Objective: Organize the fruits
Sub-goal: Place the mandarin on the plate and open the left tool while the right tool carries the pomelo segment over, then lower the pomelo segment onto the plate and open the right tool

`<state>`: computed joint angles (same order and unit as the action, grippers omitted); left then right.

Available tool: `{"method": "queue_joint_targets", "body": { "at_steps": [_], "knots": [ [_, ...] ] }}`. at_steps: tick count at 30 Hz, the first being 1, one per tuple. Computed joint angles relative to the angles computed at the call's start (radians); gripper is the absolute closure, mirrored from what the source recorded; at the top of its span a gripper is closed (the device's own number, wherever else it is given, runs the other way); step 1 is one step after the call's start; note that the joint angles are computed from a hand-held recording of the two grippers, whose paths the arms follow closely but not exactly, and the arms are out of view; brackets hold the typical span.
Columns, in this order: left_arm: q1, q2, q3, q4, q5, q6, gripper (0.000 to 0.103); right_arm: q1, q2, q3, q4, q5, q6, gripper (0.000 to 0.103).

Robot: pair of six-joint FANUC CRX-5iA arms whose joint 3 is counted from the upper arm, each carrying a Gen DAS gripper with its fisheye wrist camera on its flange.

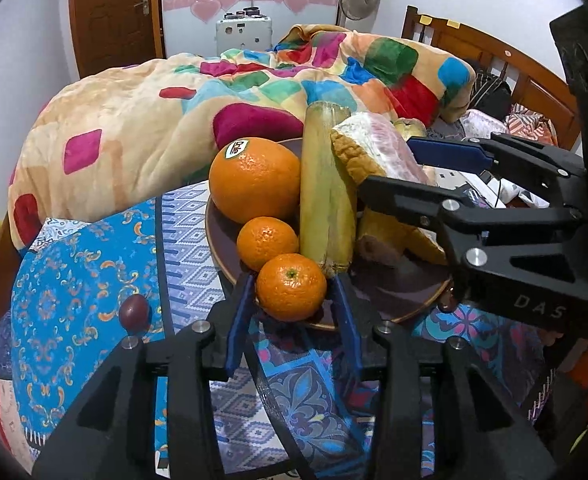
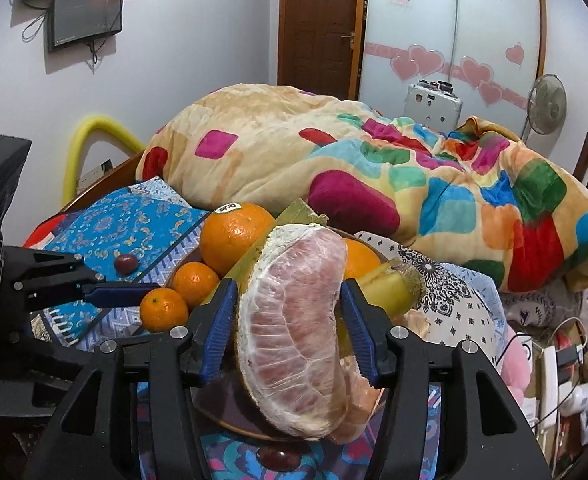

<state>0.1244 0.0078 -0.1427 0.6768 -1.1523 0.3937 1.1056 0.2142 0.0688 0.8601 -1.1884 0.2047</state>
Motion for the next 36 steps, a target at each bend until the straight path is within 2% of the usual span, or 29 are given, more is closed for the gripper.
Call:
{"method": "queue_joint_targets", "body": {
  "at_steps": [13, 17, 22, 27, 36],
  "knots": [
    [0.034, -0.023, -0.02, 0.028, -0.025, -0.023, 0.057, 0.016, 0.007, 0.002, -0.003, -0.001, 0.024, 0.057],
    [0.053, -0.03, -0.029, 0.035, -0.024, -0.036, 0.055, 0.004, 0.015, 0.007, 0.002, 0.036, 0.013, 0.058],
    [0.075, -0.024, -0.026, 0.041, -0.028, -0.039, 0.055, -0.007, 0.065, 0.066, 0.014, 0.047, 0.054, 0.058],
    [0.088, -0.018, -0.025, 0.036, -0.038, -0.039, 0.055, -0.002, 0.099, 0.11, 0.002, 0.015, 0.094, 0.057],
    [0.085, -0.025, -0.036, 0.036, -0.058, -0.04, 0.055, 0.007, 0.058, 0.09, -0.01, 0.016, 0.071, 0.056]
  ]
}}
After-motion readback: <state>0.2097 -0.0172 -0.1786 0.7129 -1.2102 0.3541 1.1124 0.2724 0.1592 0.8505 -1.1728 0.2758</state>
